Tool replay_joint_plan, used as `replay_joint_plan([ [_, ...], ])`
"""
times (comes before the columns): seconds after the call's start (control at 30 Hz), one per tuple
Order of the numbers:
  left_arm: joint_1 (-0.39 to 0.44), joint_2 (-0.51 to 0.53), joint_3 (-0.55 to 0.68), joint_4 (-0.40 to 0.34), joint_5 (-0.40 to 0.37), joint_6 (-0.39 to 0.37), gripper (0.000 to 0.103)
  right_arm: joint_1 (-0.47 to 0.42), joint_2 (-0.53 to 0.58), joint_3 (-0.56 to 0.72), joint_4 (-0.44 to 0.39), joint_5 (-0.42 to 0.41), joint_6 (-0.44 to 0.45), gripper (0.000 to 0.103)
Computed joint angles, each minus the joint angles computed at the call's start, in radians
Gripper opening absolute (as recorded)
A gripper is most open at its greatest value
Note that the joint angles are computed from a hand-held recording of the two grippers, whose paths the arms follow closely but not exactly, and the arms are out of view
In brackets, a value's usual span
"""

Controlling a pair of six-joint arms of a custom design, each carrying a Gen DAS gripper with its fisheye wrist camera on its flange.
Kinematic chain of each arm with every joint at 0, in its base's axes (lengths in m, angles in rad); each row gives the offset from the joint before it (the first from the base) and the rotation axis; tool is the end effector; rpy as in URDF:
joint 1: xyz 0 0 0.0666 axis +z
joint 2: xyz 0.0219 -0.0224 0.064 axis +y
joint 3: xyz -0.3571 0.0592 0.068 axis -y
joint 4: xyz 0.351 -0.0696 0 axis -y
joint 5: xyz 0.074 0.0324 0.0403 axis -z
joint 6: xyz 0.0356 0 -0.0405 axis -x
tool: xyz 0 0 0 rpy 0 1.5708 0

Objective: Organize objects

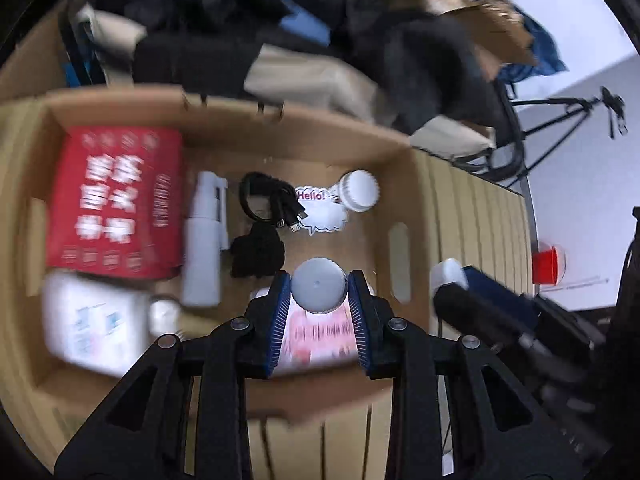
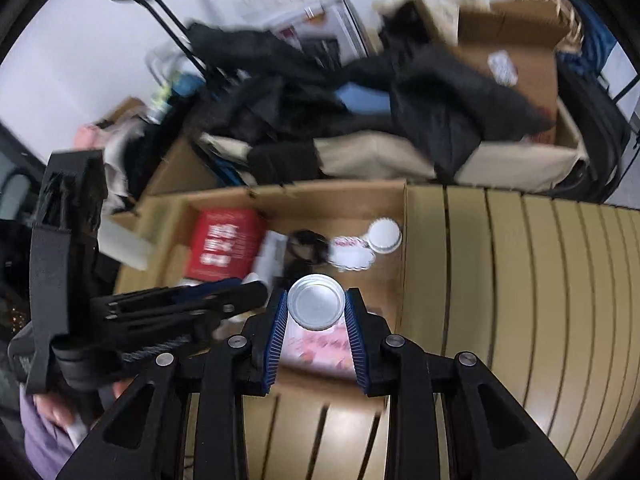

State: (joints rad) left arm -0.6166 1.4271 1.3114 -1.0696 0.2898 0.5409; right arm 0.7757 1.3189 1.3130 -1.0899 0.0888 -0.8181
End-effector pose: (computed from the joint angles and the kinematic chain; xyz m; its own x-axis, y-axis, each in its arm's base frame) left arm 0.3424 -0.2557 0.3530 -0.9785 0.0888 -0.1860 0.1609 0.8929 -0.4206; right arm 0.2878 0.2773 0.3939 -0.9219 0.1141 -0.3702 0.0064 0.9600 0.2799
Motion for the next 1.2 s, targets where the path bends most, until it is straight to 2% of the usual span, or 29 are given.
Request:
replay_joint_plan([
  [0.07, -0.005, 0.017, -0.017, 0.035, -0.024, 0.015, 0.029, -0.017, 0.033, -0.013, 0.007, 0.010, 0.003, 0.034],
  [0.17, 0.006, 0.032, -0.026, 0.055, 0.006, -0.008, 0.037, -0.048, 0.057, -0.028, 0.009, 0.002, 0.017, 0.035],
  [0.23, 0.014, 0.028, -0.028, 0.069, 0.015, -0.016, 0.050, -0.059, 0.049, -0.043, 0.016, -0.011, 0.022, 0.036],
  [0.3, 0.023, 0.007, -0.032, 0.078, 0.006, -0.026, 0.054, -0.061, 0.042, -0.040, 0.017, -0.001, 0.028, 0.049],
  [0.37, 0.032, -0.018, -0.029, 0.060, -0.004, -0.047, 0.058, -0.054, 0.030, -0.030, 0.004, 0.016, 0.029, 0.056],
  [0.43, 0.036, -0.044, -0.021, 0.034, -0.028, -0.065, 0.063, -0.040, 0.023, -0.009, -0.021, 0.033, 0.025, 0.057],
  [0.47, 0.038, -0.079, -0.022, 0.007, -0.062, -0.094, 0.065, -0.030, 0.019, 0.006, -0.039, 0.043, 0.025, 0.057],
  [0.5, 0.040, -0.094, -0.019, -0.013, -0.088, -0.114, 0.071, -0.019, 0.017, 0.021, -0.060, 0.052, 0.024, 0.057],
  [0.57, 0.043, -0.157, -0.014, -0.090, -0.189, -0.196, 0.078, 0.011, 0.013, 0.072, -0.138, 0.087, 0.016, 0.057],
  [0.63, 0.057, -0.188, 0.003, -0.160, -0.260, -0.266, 0.079, 0.038, 0.005, 0.112, -0.195, 0.121, 0.004, 0.059],
  [0.7, 0.088, -0.231, 0.023, -0.237, -0.327, -0.299, 0.081, 0.061, -0.013, 0.149, -0.244, 0.143, 0.000, 0.075],
  [0.73, 0.112, -0.252, 0.033, -0.271, -0.343, -0.310, 0.086, 0.069, -0.020, 0.166, -0.276, 0.145, -0.004, 0.079],
  [0.83, 0.177, -0.310, 0.061, -0.369, -0.359, -0.341, 0.089, 0.101, -0.043, 0.207, -0.366, 0.162, -0.061, 0.081],
  [0.9, 0.212, -0.350, 0.074, -0.433, -0.359, -0.353, 0.089, 0.133, -0.064, 0.217, -0.398, 0.179, -0.105, 0.081],
  [1.0, 0.233, -0.413, 0.080, -0.484, -0.352, -0.359, 0.089, 0.204, -0.068, 0.259, -0.470, 0.226, -0.168, 0.081],
  [1.1, 0.211, -0.473, 0.096, -0.530, -0.368, -0.354, 0.089, 0.277, -0.070, 0.301, -0.525, 0.258, -0.224, 0.081],
  [1.2, 0.167, -0.562, 0.114, -0.581, -0.396, -0.319, 0.089, 0.379, -0.069, 0.358, -0.601, 0.328, -0.303, 0.081],
])
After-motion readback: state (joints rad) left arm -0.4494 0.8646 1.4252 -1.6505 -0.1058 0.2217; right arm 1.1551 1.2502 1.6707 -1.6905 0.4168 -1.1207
